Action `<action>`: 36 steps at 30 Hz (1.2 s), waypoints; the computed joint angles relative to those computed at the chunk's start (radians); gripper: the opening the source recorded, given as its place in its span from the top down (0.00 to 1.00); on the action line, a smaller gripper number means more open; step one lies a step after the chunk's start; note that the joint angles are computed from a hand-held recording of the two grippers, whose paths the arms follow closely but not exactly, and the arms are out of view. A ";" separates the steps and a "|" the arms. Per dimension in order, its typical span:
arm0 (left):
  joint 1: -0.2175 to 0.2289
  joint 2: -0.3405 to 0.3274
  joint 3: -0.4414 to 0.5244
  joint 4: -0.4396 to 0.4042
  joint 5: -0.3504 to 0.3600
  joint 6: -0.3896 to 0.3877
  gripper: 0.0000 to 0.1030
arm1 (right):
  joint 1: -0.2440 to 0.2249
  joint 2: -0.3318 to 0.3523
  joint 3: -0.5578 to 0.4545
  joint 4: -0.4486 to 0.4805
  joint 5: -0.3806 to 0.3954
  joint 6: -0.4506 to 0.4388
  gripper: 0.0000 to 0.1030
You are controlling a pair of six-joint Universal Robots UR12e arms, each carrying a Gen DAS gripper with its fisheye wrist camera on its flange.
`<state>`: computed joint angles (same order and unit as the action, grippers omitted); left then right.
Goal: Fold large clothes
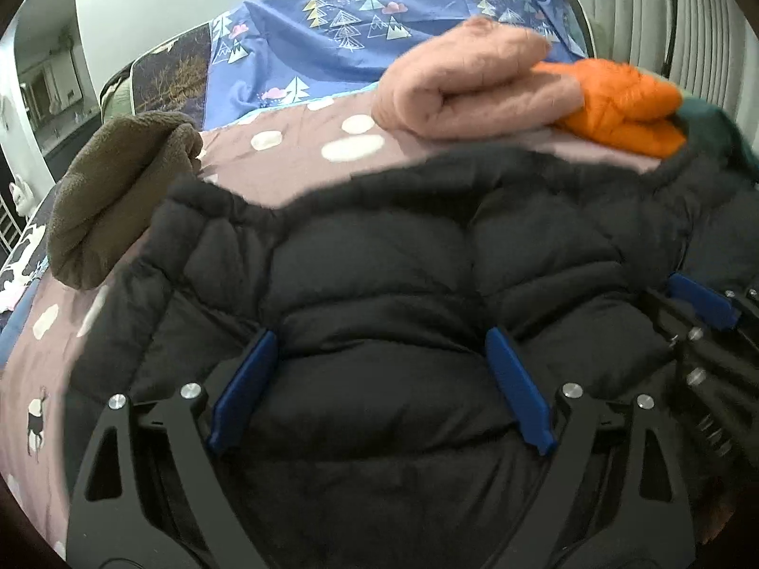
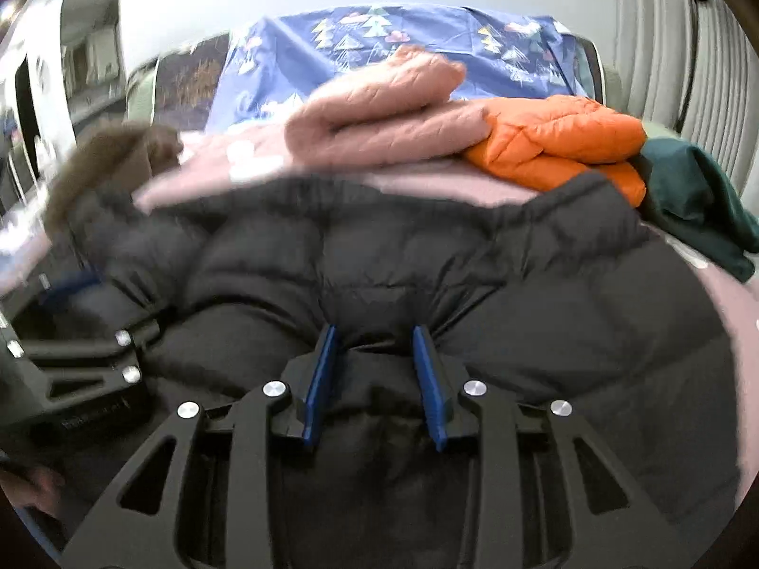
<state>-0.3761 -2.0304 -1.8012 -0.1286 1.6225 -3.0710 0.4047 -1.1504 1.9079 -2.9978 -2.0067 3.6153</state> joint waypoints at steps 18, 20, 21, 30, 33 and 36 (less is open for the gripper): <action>0.016 0.101 -0.165 0.052 -0.073 0.068 0.14 | 0.037 -0.072 0.098 0.004 0.109 0.043 0.66; 0.012 0.105 -0.157 0.020 -0.060 0.067 0.14 | 0.046 -0.072 0.075 0.054 0.081 0.046 0.65; 0.011 0.107 -0.157 0.015 -0.057 0.068 0.14 | 0.048 -0.071 0.073 0.056 0.072 0.038 0.65; 0.043 0.198 -0.245 0.040 -0.133 0.122 0.11 | 0.072 -0.177 0.200 -0.075 -0.092 0.148 0.54; 0.053 0.175 -0.259 0.060 -0.136 0.145 0.06 | 0.025 -0.179 0.233 -0.004 0.009 0.213 0.51; 0.049 0.177 -0.257 0.058 -0.128 0.141 0.07 | 0.034 -0.184 0.232 -0.013 0.005 0.157 0.48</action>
